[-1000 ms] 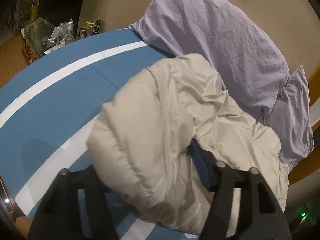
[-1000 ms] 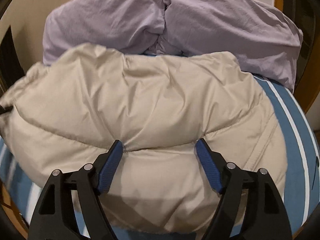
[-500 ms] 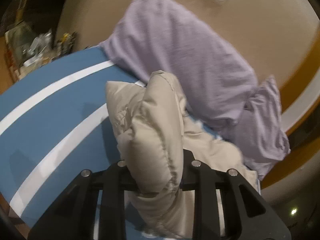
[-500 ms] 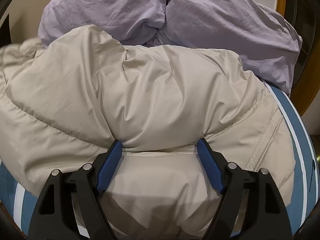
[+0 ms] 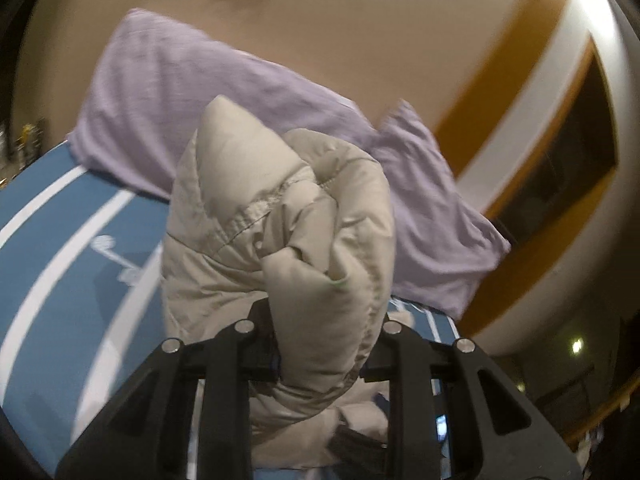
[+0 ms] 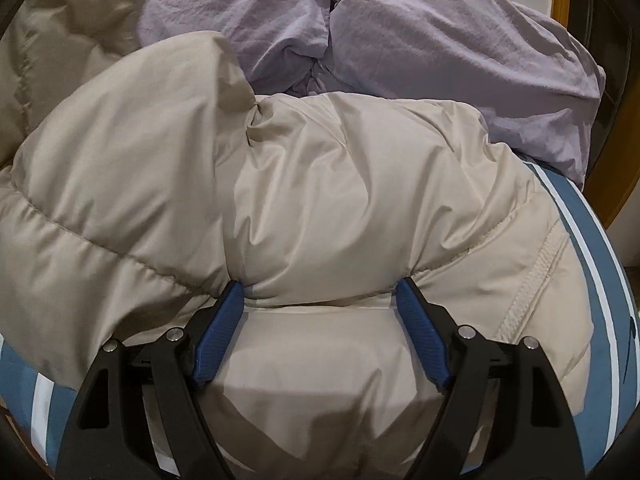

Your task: Fold large clothes

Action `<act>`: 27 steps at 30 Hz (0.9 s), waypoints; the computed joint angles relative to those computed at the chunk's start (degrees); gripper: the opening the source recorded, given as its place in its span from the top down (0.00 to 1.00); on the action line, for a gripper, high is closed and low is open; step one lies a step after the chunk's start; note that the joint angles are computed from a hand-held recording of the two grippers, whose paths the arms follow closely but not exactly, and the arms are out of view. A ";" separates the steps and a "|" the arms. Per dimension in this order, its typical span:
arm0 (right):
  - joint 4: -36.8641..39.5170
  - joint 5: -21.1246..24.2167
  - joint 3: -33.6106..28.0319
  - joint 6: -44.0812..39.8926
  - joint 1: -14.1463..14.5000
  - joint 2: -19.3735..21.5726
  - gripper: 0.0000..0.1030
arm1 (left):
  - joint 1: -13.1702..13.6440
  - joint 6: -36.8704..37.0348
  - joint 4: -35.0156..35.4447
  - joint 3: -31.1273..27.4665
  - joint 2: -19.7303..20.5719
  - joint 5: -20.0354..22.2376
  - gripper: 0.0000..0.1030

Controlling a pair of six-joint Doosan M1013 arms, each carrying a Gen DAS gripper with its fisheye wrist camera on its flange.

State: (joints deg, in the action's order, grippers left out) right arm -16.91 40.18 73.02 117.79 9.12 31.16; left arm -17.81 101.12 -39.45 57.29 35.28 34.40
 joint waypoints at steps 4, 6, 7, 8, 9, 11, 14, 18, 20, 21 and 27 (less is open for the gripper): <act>4.25 -2.75 1.43 -3.65 -0.96 -1.00 0.21 | -2.11 1.78 -0.11 -2.05 1.10 1.93 0.75; 7.84 -4.67 2.50 -5.92 -1.75 -1.80 0.21 | -2.99 2.68 -0.36 -2.81 1.59 2.95 0.75; 10.93 -6.15 3.49 -7.62 -2.41 -2.53 0.21 | -3.57 3.15 -0.38 -3.38 1.96 3.64 0.75; 12.71 -7.08 4.11 -8.61 -2.84 -2.99 0.21 | -4.00 3.44 -0.17 -3.94 2.33 4.20 0.75; 13.89 -8.21 4.97 -9.12 -3.24 -3.60 0.22 | -4.64 3.87 0.23 -4.66 2.79 4.95 0.75; 12.69 -10.46 6.83 -7.81 -3.75 -4.94 0.22 | -5.50 4.57 0.60 -5.38 3.29 5.89 0.75; 4.85 -13.29 9.63 -1.10 -4.15 -6.91 0.21 | -6.94 5.39 1.62 -6.78 4.34 7.75 0.75; -4.88 -14.91 12.75 9.07 -4.94 -8.86 0.21 | -8.79 4.87 4.23 -9.14 6.17 10.33 0.75; -7.42 -15.18 13.93 12.49 -5.70 -9.47 0.21 | -9.60 4.57 5.38 -10.07 6.95 11.48 0.75; -8.28 -15.22 14.49 13.85 -5.98 -9.79 0.21 | -9.95 4.48 5.80 -10.35 7.21 11.80 0.75; -12.76 -15.18 17.75 22.25 -7.51 -11.42 0.21 | -12.25 3.80 9.28 -13.17 9.49 15.62 0.75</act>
